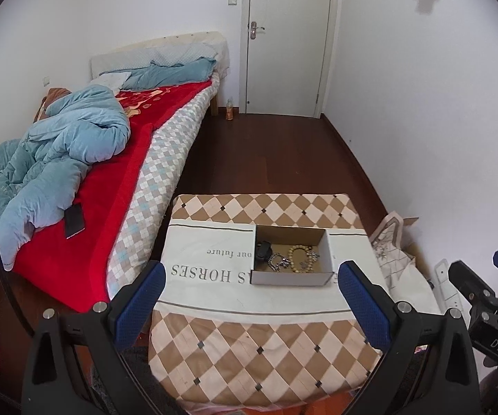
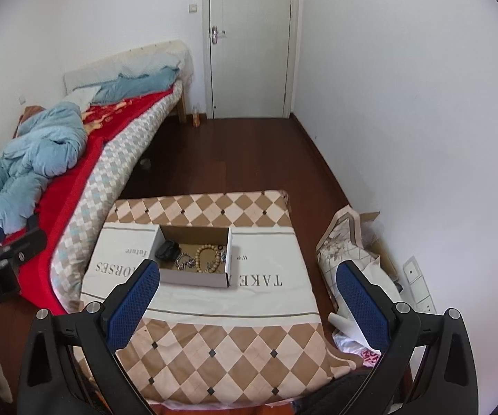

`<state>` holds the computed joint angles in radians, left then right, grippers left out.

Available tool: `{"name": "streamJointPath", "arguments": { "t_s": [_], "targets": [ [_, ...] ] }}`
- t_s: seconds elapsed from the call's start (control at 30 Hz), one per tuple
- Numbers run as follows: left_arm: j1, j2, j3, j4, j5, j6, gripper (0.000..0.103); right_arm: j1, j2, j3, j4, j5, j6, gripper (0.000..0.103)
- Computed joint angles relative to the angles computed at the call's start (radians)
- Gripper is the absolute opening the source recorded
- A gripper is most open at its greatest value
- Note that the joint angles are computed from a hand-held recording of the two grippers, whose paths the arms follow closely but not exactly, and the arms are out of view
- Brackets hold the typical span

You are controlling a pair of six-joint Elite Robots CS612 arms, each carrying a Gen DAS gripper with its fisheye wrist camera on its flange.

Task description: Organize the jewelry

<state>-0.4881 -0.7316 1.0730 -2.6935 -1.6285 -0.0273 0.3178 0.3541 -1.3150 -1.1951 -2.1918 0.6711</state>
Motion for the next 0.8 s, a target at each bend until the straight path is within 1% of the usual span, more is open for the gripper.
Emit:
{"name": "streamJointPath", "arguments": {
  "t_s": [0.17,0.4,0.57,0.8],
  "targets": [
    [0.0,-0.043,0.057,-0.022,-0.022,-0.002,0.102,0.018,-0.011,-0.011,0.002,-0.026,-0.008,0.103],
    [-0.004,-0.07,0.092,-0.045,-0.025,0.02,0.102,0.029,-0.018,-0.025,0.022,-0.015,-0.01,0.103],
    [-0.006,-0.059,0.074,-0.028,-0.02,0.008,0.102,0.027,-0.021,-0.022,0.037,-0.024,-0.001,0.103],
    [-0.014,-0.023,0.02,-0.011,0.012,-0.009,0.102,0.006,-0.023,0.001,0.027,-0.028,0.0,0.103]
  ]
}}
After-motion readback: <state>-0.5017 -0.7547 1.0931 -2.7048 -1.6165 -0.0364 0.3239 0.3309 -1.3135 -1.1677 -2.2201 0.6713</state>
